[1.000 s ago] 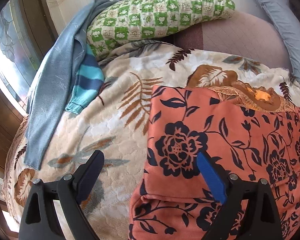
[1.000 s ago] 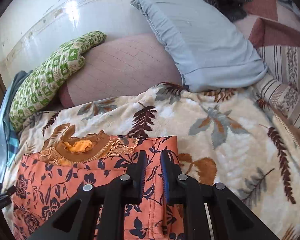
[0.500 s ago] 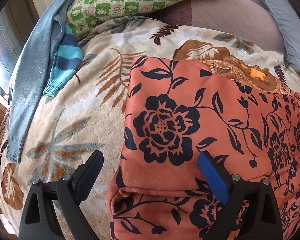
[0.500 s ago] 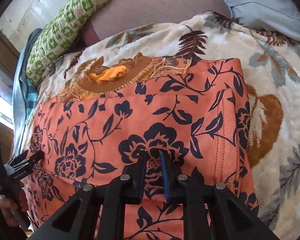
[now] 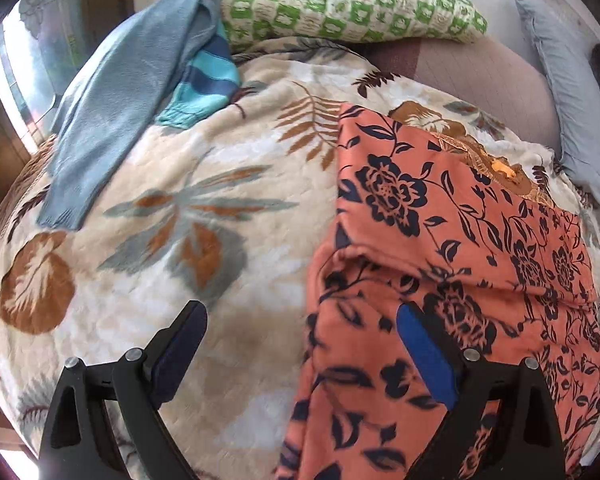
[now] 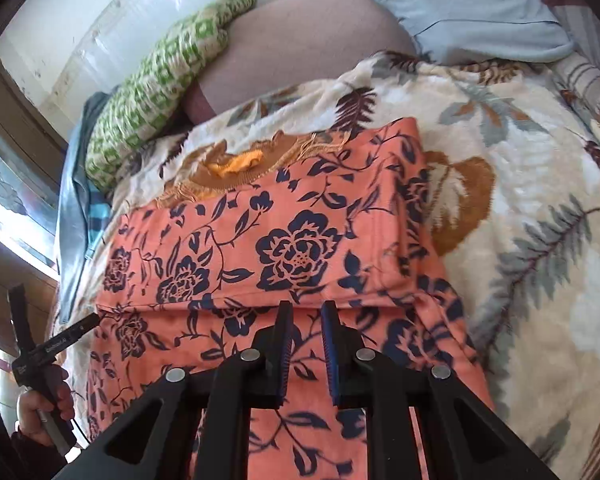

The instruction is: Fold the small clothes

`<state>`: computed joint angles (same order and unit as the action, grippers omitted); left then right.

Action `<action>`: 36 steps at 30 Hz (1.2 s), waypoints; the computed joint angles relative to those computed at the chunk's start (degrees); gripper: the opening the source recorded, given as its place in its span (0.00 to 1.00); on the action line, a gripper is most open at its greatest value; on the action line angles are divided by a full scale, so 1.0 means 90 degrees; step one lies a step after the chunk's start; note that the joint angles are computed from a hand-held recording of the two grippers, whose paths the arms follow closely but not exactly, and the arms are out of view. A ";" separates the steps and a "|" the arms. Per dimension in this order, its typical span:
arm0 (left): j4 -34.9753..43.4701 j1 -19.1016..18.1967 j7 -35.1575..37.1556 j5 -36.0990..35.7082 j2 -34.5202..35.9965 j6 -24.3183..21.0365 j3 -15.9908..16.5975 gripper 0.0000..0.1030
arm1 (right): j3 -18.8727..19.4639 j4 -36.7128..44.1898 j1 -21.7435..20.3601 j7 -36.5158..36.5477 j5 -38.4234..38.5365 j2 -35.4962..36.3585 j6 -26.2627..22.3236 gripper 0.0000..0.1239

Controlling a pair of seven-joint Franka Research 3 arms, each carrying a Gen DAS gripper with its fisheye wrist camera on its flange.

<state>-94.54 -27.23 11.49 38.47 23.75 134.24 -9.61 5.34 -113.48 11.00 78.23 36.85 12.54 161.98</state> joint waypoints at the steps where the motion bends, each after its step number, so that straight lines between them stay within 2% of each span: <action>1: -0.0426 -0.0039 -0.0227 0.0076 -0.0311 0.0097 0.0003 0.94 | 0.0102 -0.0381 -0.0142 -0.0288 0.0446 -0.0327 0.0145 0.14; 3: -0.1161 -0.0006 -0.0549 0.0074 -0.0874 0.0240 -0.0094 0.94 | 0.0082 -0.1009 -0.0227 -0.0671 0.1073 -0.0906 0.0255 0.14; 6: -0.1937 0.0116 -0.0698 -0.0120 -0.1529 0.0397 -0.0349 0.94 | -0.0176 -0.1811 -0.0140 -0.1056 0.1396 -0.1699 0.0166 0.14; 8: -0.2237 0.0197 -0.0389 -0.0459 -0.1808 0.0515 -0.0557 0.94 | -0.0362 -0.2259 -0.0031 -0.1246 0.1467 -0.2182 0.0078 0.14; 11: -0.2484 0.0215 0.0088 -0.0975 -0.2068 0.0583 -0.0793 0.94 | -0.0610 -0.2695 0.0112 -0.1455 0.1517 -0.2753 -0.0354 0.16; 13: -0.2477 0.0193 0.0356 -0.1441 -0.2099 0.0390 -0.0905 0.94 | -0.0648 -0.2980 0.0139 -0.1295 0.1284 -0.3065 -0.0559 0.28; 15: -0.2500 0.0151 0.0509 -0.1856 -0.2128 0.0215 -0.0987 0.94 | -0.0723 -0.3273 0.0253 -0.1237 0.1362 -0.3328 -0.0590 0.57; 17: -0.2585 0.0126 0.0669 -0.2259 -0.2136 0.0288 -0.1042 0.94 | -0.0878 -0.3461 0.0369 -0.1307 0.1566 -0.3505 -0.0793 0.57; 19: -0.2723 0.0121 0.0928 -0.2692 -0.2133 0.0541 -0.1083 0.94 | -0.0850 -0.3573 0.0287 -0.1024 0.1343 -0.3551 -0.0985 0.57; 22: -0.2729 0.0051 0.0874 -0.2858 -0.2004 0.0556 -0.1096 0.94 | -0.0768 -0.3635 0.0108 -0.0494 0.0805 -0.3514 -0.1247 0.58; 25: -0.2901 0.0072 0.1093 -0.3255 -0.1872 0.1106 -0.1121 0.93 | -0.0872 -0.3632 0.0090 -0.0331 0.0783 -0.3481 -0.1477 0.58; 26: -0.2957 0.0073 0.1134 -0.3365 -0.1834 0.1304 -0.1131 0.87 | -0.0909 -0.3636 0.0092 -0.0317 0.0840 -0.3477 -0.1534 0.57; 27: -0.2973 0.0079 0.1273 -0.3482 -0.1775 0.1440 -0.1153 0.72 | -0.0945 -0.3643 0.0100 -0.0330 0.0919 -0.3479 -0.1583 0.57; 29: -0.2783 0.0030 0.1376 -0.3420 -0.1636 0.1117 -0.1134 0.58 | -0.0910 -0.3650 0.0024 -0.0179 0.0811 -0.3454 -0.1663 0.57; 30: -0.2759 -0.0003 0.1316 -0.3314 -0.1628 0.1062 -0.1108 0.55 | -0.0848 -0.3658 -0.0048 0.0005 0.0652 -0.3428 -0.1641 0.57; 34: -0.2869 0.0022 0.1339 -0.3462 -0.1698 0.1231 -0.1112 0.56 | -0.0827 -0.3487 -0.0173 0.0508 0.0312 -0.3074 -0.1935 0.56; 36: -0.2996 0.0115 0.1646 -0.3808 -0.1774 0.1324 -0.1157 0.67 | -0.0880 -0.3339 -0.0138 0.0438 0.0470 -0.2792 -0.2124 0.55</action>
<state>-121.51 -26.19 26.31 4.19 7.78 146.16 -20.03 -2.57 -143.53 9.76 82.18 41.09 -12.59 142.86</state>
